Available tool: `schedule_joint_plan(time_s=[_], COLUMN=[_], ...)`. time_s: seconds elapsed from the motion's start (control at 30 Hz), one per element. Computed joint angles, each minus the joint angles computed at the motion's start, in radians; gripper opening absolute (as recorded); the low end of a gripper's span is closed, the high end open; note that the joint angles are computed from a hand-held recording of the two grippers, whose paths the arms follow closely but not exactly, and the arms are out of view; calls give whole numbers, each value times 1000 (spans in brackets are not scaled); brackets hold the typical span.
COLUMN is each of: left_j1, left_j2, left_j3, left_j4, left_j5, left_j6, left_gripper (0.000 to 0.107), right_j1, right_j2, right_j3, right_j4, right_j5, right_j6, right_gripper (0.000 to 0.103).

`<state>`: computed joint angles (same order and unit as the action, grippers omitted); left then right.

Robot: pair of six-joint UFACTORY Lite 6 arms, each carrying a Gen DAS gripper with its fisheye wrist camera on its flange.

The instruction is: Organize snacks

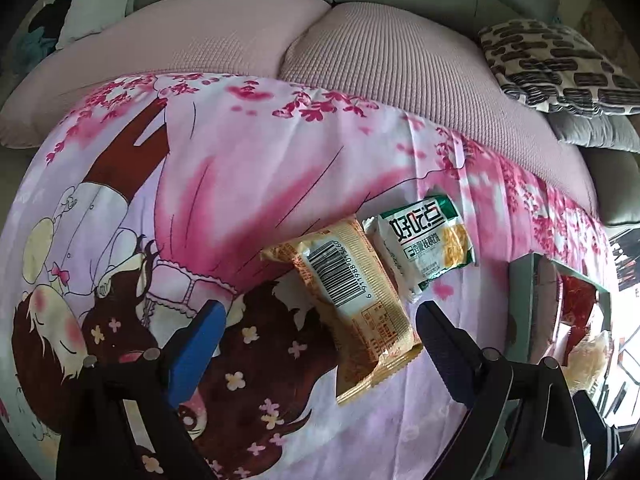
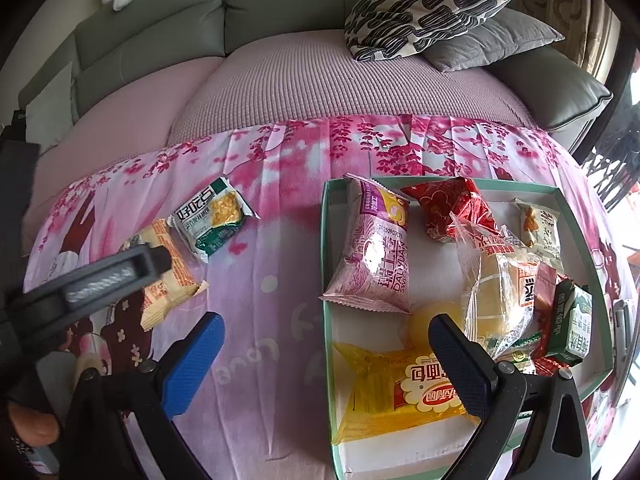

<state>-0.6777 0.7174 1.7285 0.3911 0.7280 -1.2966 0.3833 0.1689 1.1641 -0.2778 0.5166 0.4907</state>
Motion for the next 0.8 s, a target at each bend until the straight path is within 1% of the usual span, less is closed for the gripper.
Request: schedule_joint_plan(time_s=[0.13,0.2,0.23,0.33,0.37,0.47,0.53,0.57,0.67,0.8], left_j1=[0,0,1,10,14,26,33,35,48,72], left_j2=[22,15,13,-21,-29,-58,-75,-80,-97,-121], left_j3=[22,16,13,-34,-48,-97,-125,-133,-158,-200], left_j4=[18,42,50,63,63,55,48,46,46,39], left_j5=[25,40,44,31,22,-17,-43,-50,-70,-106], left_j6=[0,-11,-16,-22,-23,-20,-16,-16,-25,-30], left_gripper=[96,94,89,85,80,70,66,65,65,64], right_j1=[3,4,6,10,11,4,-2,-8,-20,-18], right_j2=[-6,-12,-16,-25,-25,-8,21,52,144,269], right_j3=[-2,1,3,22,35,81,129,172,298,480], right_j4=[-14,-10,-14,-1,15,87,143,196,311,359], right_j5=[-3,-2,-4,-8,-9,-19,-11,-2,57,130], right_j6=[6,-1,3,-7,-25,-93,-151,-211,-323,-406], right_gripper=[103,103,103,103,103,103,103,103,103,102])
